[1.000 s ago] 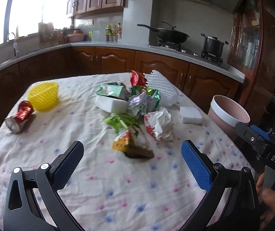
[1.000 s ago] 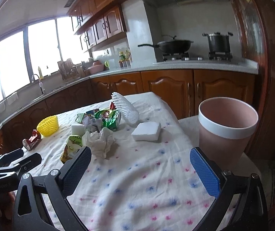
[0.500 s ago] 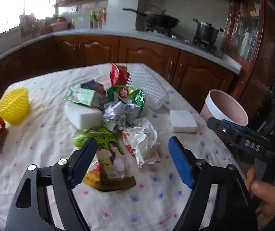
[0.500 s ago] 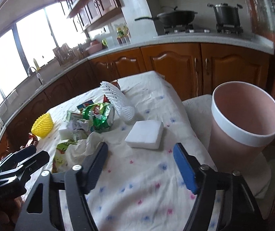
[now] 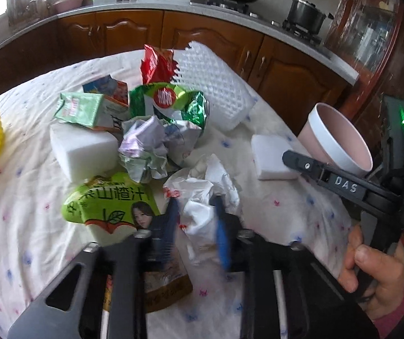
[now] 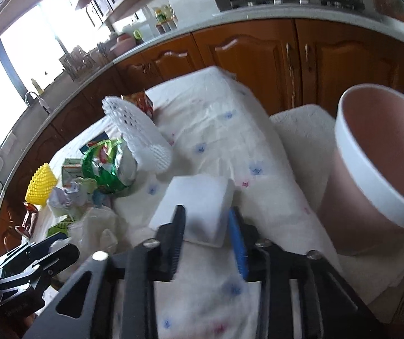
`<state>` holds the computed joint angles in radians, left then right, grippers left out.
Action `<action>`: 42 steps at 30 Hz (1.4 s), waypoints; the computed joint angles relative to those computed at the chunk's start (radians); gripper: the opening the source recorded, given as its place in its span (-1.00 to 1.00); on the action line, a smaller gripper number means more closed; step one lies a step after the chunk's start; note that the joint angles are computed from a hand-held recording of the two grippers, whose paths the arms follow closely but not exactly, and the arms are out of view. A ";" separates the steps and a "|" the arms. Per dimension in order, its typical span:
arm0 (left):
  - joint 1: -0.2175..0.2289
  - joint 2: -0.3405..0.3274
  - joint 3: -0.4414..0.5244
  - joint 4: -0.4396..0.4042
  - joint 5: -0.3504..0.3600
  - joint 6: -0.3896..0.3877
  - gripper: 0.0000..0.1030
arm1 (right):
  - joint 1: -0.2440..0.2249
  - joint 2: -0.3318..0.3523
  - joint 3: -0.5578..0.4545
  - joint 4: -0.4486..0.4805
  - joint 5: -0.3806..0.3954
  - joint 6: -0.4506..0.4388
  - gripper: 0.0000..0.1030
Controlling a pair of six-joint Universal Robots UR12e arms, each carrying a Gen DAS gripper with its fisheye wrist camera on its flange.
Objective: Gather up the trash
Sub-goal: 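Grasp the crumpled white tissue with the left gripper while the right gripper grasps the white sponge, then carry tissue and sponge to the pink bin and open both grippers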
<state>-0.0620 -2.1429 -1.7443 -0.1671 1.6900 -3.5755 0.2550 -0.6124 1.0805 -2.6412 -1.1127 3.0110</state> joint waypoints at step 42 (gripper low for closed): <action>-0.071 -0.057 0.190 0.099 -0.100 0.166 -0.76 | -0.109 -0.125 0.196 -0.394 -0.075 0.151 -0.77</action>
<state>-0.1334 -2.2004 -1.5545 -0.0684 1.5898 -3.4096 0.1462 -0.7375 1.2766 -3.0354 -1.1881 3.1624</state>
